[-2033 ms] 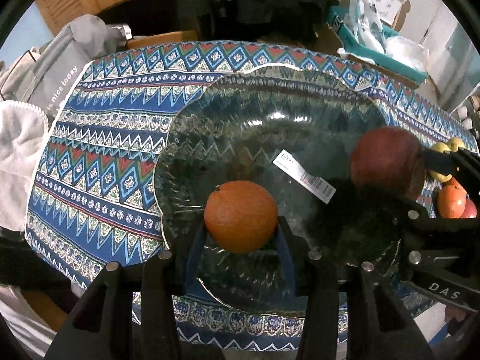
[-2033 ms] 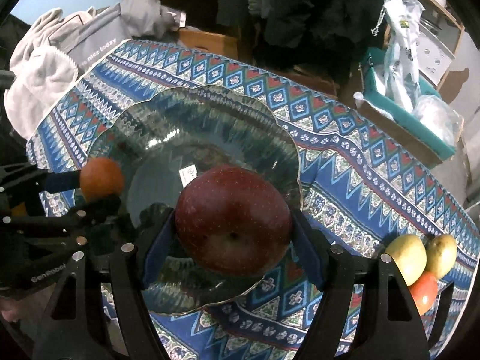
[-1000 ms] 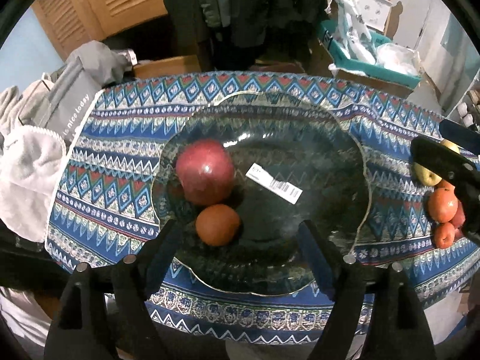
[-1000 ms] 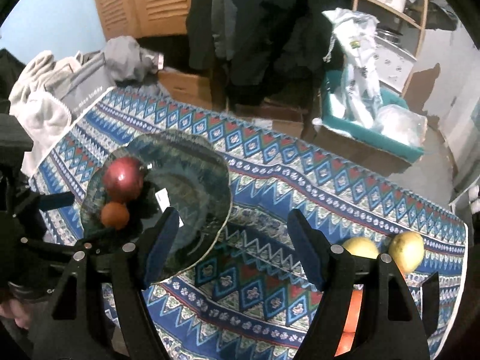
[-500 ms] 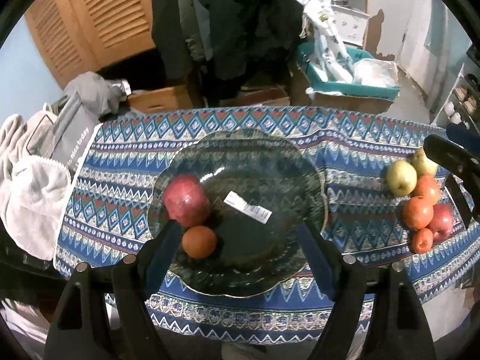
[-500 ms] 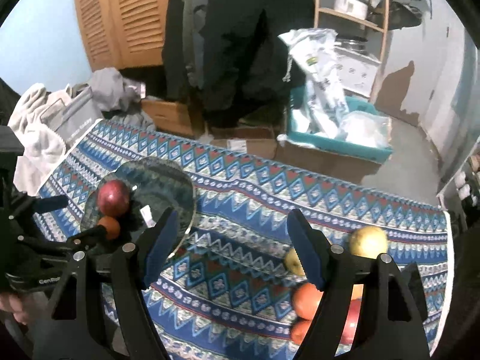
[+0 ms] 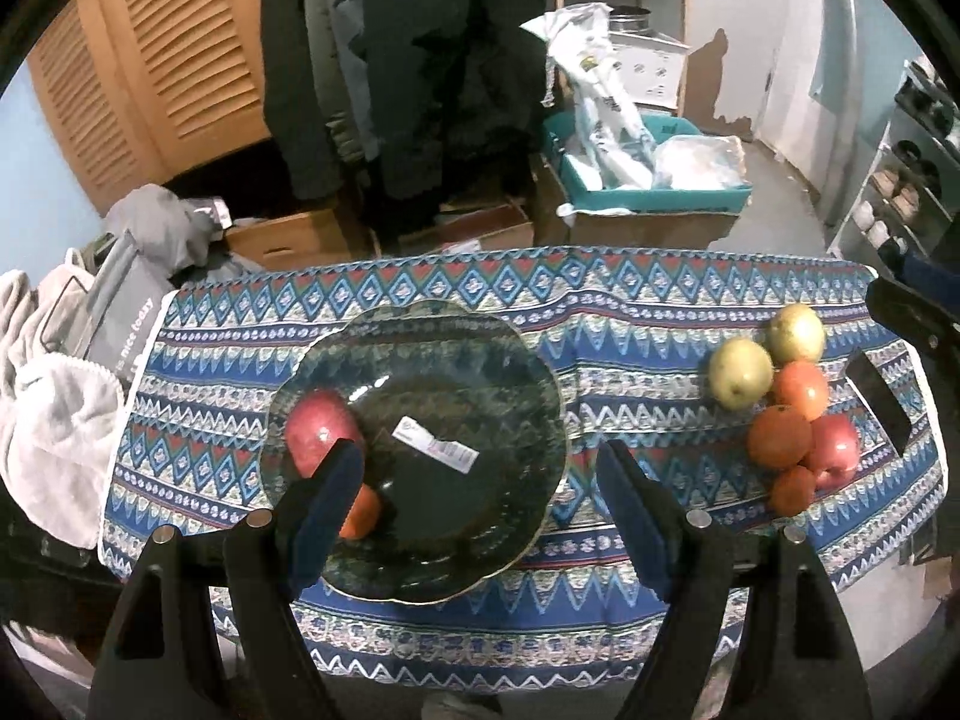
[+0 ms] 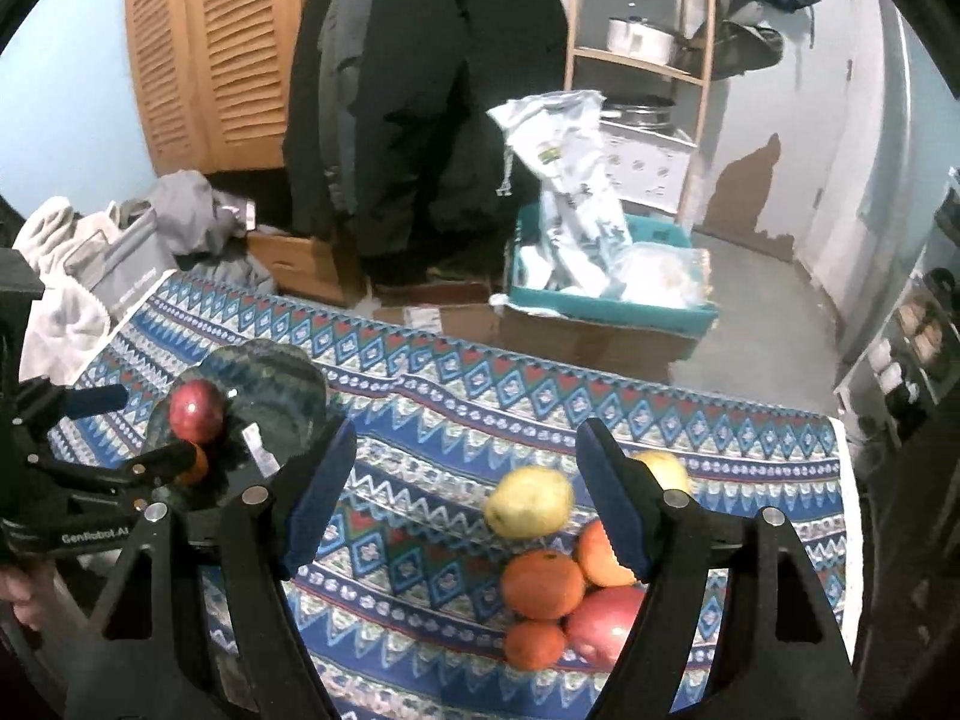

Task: Organize fruits
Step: 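Withdraw both tools from the bowl back toward the fruit cluster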

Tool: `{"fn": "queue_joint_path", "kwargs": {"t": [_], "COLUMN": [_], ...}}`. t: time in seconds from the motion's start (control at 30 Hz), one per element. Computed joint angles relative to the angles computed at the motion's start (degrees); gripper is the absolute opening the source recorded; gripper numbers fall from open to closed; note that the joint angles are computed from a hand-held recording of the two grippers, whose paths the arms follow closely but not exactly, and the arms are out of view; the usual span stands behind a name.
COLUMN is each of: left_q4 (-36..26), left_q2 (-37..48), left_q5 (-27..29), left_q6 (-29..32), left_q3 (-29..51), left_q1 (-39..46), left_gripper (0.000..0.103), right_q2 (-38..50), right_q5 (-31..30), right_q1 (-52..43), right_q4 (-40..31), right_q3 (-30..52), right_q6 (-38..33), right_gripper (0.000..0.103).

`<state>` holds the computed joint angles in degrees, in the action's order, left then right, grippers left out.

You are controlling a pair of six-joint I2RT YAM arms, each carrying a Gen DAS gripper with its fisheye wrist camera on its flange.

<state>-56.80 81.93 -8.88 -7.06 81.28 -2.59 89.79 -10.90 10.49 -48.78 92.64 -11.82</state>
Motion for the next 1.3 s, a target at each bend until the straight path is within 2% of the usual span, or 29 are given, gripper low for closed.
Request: {"fn": "queue_joint_path", "kwargs": {"t": [0.63, 1.0, 1.3], "left_q4": [-1.4, -1.0, -0.2], "left_q2": [4.4, 8.0, 10.2], "left_q5": [-0.7, -0.1, 1.7], "left_q6": [-3.5, -5.0, -5.7], "left_q3": [6.0, 7.4, 5.9], "left_q1": [-10.2, -14.4, -15.7], "left_gripper": [0.081, 0.081, 0.081], "right_q2": [-3.2, -2.0, 2.4], "right_q5": [-5.2, -7.8, -8.9], "right_q1": [-13.9, -19.7, -22.4], "right_q4": [-1.4, -1.4, -1.4], "right_q3": [-2.3, -7.0, -10.7], "right_q6": [-4.7, -8.5, -10.9], "right_gripper": [0.078, 0.079, 0.079]}}
